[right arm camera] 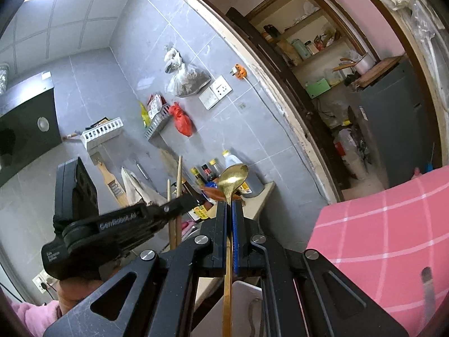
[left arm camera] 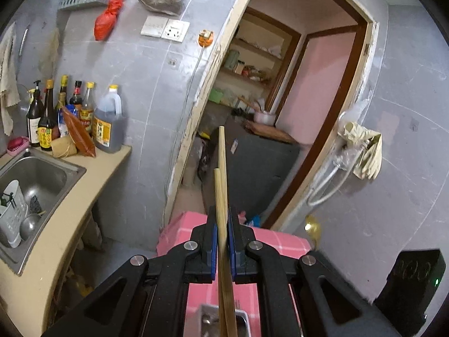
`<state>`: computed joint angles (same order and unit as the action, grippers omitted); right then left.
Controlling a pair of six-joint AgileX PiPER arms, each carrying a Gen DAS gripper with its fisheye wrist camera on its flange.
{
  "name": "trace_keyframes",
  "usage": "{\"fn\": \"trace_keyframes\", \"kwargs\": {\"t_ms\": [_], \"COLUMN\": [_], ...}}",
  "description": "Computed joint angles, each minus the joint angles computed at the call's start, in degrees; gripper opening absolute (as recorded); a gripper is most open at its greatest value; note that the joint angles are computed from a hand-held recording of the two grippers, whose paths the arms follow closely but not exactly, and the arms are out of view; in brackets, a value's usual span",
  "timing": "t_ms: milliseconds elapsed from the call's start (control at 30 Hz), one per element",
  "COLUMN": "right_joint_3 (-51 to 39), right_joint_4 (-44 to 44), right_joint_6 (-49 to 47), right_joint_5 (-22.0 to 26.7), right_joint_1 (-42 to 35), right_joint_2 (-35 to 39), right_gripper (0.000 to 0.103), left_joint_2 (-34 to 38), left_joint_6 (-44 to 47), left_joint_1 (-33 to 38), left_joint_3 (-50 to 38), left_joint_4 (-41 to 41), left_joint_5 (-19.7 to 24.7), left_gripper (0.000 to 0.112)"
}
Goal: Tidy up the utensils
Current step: 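Lift the chopsticks and gold spoon toward the white basket with both tools, then open both tools to drop the chopsticks and gold spoon into the basket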
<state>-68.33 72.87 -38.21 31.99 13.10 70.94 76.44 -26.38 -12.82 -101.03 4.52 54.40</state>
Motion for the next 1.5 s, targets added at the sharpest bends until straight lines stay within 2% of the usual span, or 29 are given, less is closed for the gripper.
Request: {"fn": "trace_keyframes", "kwargs": {"t_ms": [133,267,700,967,1267,1433,1500], "right_joint_3": [5.29,9.19,9.77,12.63,14.83,15.73,15.79], "right_joint_4": [7.61,13.17,15.13,17.98,20.33,16.38,13.43], "right_joint_6": [-8.42,-14.39,-17.58,-21.86,-25.92,-23.70,-21.44], "right_joint_5": [-3.84,-5.42,-5.00,-5.80,-6.30,-7.08,-6.62], "right_joint_1": [2.55,3.19,1.29,2.99,3.80,4.42,4.16], "right_joint_2": [0.35,0.79,1.39,1.31,0.46,-0.93,-1.56], "right_gripper": [0.003,0.003,0.003,0.003,0.003,0.004,0.004], "left_joint_2": [-2.36,-2.73,-0.99,-7.01,-10.04,-10.72,-10.95], "left_joint_6": [-1.67,-1.02,-1.21,2.66,-0.07,2.22,4.98], "left_joint_1": [-0.70,-0.26,0.05,1.61,0.61,0.20,0.91], "left_joint_3": [8.10,11.02,8.03,16.22,23.45,24.50,24.59], "left_joint_4": [3.47,3.18,2.04,-3.32,-2.55,-3.22,-5.98], "left_joint_5": [-9.36,-14.02,-15.09,-14.89,-19.97,-18.98,-17.51], "left_gripper": [0.007,0.007,0.007,0.007,0.007,0.007,0.007]}}
